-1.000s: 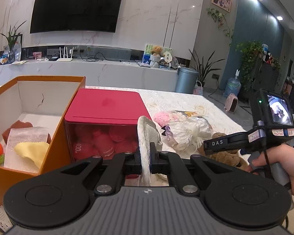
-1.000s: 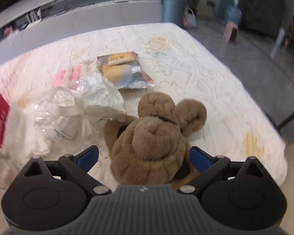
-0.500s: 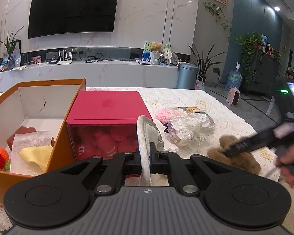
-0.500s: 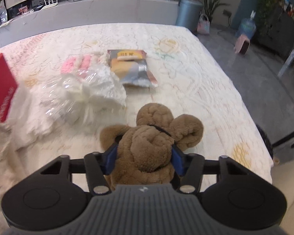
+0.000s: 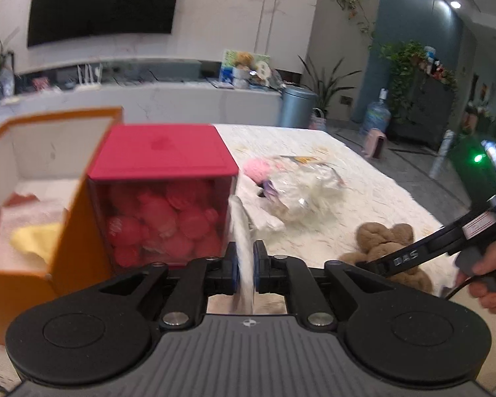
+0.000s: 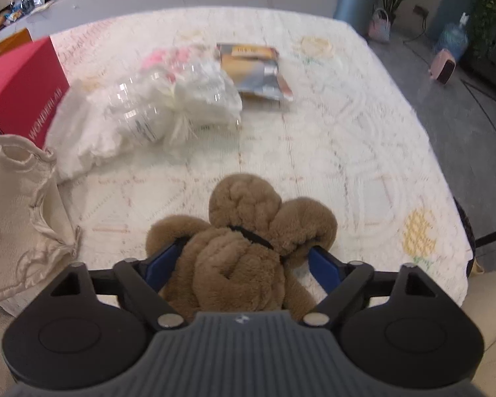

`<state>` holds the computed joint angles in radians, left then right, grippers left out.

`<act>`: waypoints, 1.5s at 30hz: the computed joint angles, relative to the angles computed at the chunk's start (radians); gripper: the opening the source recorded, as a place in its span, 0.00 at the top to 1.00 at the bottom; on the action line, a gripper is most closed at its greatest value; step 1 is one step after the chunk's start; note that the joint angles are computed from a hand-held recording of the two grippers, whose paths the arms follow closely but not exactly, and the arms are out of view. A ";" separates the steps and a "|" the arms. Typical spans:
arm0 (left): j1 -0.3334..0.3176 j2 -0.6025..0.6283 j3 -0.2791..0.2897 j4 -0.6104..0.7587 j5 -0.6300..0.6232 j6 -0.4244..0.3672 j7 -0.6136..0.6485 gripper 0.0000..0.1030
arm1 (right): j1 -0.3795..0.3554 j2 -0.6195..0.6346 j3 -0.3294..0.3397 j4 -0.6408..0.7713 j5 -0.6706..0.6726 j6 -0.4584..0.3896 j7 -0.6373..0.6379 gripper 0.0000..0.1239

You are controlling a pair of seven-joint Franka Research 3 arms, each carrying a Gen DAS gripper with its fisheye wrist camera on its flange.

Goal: Organize soft objects
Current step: 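Carry the pouch and teddy bear with both tools toward the cardboard box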

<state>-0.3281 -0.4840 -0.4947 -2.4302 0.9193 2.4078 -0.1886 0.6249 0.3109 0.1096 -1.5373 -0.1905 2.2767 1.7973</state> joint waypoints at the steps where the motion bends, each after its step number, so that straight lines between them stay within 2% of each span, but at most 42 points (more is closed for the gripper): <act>1: 0.004 0.001 0.000 -0.005 0.006 0.010 -0.013 0.85 | -0.001 0.003 0.000 -0.001 0.002 0.002 0.000 0.28; 2: 0.006 0.008 0.000 -0.003 0.008 0.009 -0.013 0.80 | -0.003 0.007 0.001 0.000 0.009 0.006 0.003 0.28; 5: -0.009 0.049 0.021 0.014 -0.024 -0.001 0.060 0.78 | -0.020 0.016 0.008 0.006 0.065 0.010 -0.010 0.33; 9: -0.017 0.072 0.013 0.014 -0.040 -0.032 0.025 0.78 | -0.042 0.020 0.015 0.003 0.143 0.022 -0.035 0.39; 10: -0.019 0.074 0.014 0.012 -0.037 -0.031 0.022 0.80 | -0.042 0.018 0.015 0.002 0.147 0.023 -0.044 0.41; 11: -0.022 0.080 0.011 0.018 -0.035 -0.051 0.031 0.88 | -0.041 0.015 0.014 0.001 0.145 0.023 -0.048 0.42; 12: -0.025 0.090 0.001 0.032 -0.032 -0.091 0.043 0.92 | -0.039 0.012 0.013 0.000 0.143 0.021 -0.053 0.44; 14: -0.035 0.097 -0.007 0.042 -0.011 -0.135 0.051 0.94 | -0.036 -0.001 0.010 -0.010 0.133 0.028 -0.057 0.46; 16: -0.045 0.085 0.004 0.032 0.006 -0.117 0.026 0.95 | -0.036 -0.017 0.007 -0.025 0.123 0.042 -0.053 0.47; 20: -0.033 0.025 0.000 -0.009 0.115 -0.019 -0.047 0.95 | -0.048 -0.057 0.010 -0.067 0.129 0.090 -0.046 0.47; 24: -0.022 0.016 -0.044 0.024 0.184 -0.069 -0.040 0.95 | -0.052 -0.112 0.020 -0.116 0.131 0.129 -0.028 0.47; 28: -0.031 -0.009 -0.033 0.035 0.193 -0.058 -0.049 0.95 | -0.055 -0.175 0.038 -0.160 0.142 0.201 -0.011 0.47; 34: -0.008 -0.084 -0.045 0.046 0.209 -0.105 -0.014 0.95 | -0.039 -0.240 0.067 -0.179 0.079 0.267 0.079 0.47; 36: 0.006 -0.123 -0.049 0.039 0.223 -0.125 -0.007 0.95 | -0.020 -0.241 0.069 -0.152 -0.035 0.269 0.201 0.47; 38: 0.014 -0.165 -0.033 0.037 0.202 -0.144 0.018 0.95 | 0.002 -0.229 0.072 -0.099 -0.157 0.244 0.313 0.47; 40: 0.025 -0.208 -0.023 0.034 0.182 -0.158 0.041 0.95 | 0.020 -0.209 0.074 -0.038 -0.219 0.235 0.373 0.47; 45: 0.058 -0.368 0.017 -0.015 0.167 -0.157 0.161 0.95 | 0.091 -0.117 0.073 0.169 -0.295 0.213 0.419 0.47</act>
